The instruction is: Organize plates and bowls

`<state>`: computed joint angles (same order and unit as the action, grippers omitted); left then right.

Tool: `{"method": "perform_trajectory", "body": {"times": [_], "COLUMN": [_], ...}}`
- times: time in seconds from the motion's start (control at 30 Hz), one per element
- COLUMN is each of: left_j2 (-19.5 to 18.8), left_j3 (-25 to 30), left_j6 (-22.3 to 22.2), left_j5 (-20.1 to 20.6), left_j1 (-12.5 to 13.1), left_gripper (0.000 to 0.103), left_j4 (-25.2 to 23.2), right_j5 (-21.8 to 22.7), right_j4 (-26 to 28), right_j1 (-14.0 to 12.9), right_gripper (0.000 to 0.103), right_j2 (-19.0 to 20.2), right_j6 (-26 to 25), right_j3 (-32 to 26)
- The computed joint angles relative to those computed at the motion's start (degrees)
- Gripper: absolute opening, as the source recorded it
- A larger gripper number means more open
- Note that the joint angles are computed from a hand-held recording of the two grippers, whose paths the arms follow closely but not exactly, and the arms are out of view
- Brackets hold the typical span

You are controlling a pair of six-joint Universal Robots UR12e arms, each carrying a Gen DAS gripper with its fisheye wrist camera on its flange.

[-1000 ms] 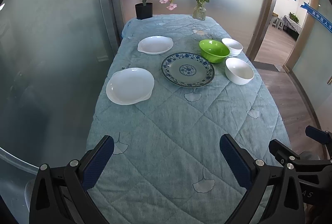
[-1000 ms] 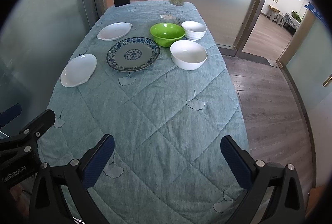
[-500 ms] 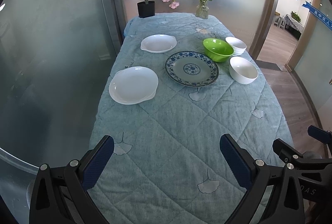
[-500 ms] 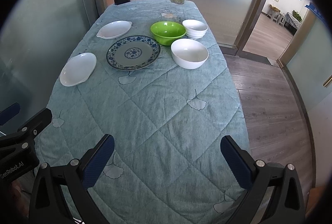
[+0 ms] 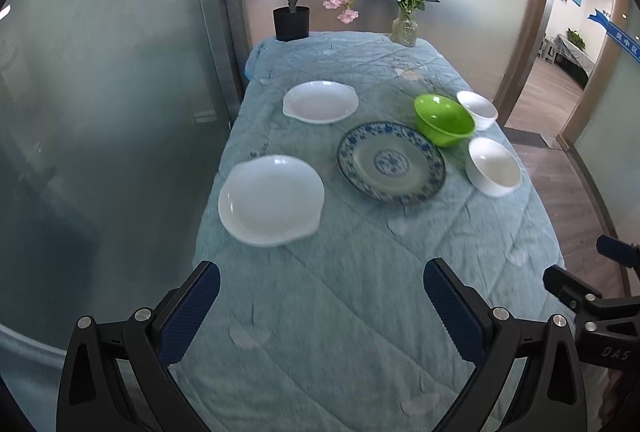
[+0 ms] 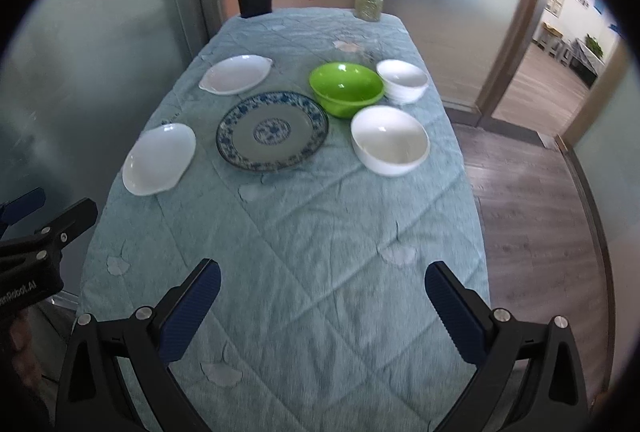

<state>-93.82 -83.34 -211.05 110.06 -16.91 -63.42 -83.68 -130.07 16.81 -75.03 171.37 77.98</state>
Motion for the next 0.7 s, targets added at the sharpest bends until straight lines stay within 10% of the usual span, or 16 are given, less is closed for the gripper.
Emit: {"method": "perform_trajectory", "body": {"times": [0.3,0.7], "left_j2": [-6.8,-21.7], "left_j3": [6.7,20.3], "left_j6": [8.8,14.7], "left_j5": [-8.6,-22.5], "left_j1": [6.4,12.6], "left_gripper": [0.103,0.103], "left_j4": [2.7,-3.1], "right_j5": [8.6,7.7], "right_j4": [9.8,18.1], "right_j1": [-0.4,0.7], "right_gripper": [0.102,0.102], "right_j2": [9.2,21.5], "right_j6": [2.6,15.3], "right_j3": [-12.4,-25.2]}}
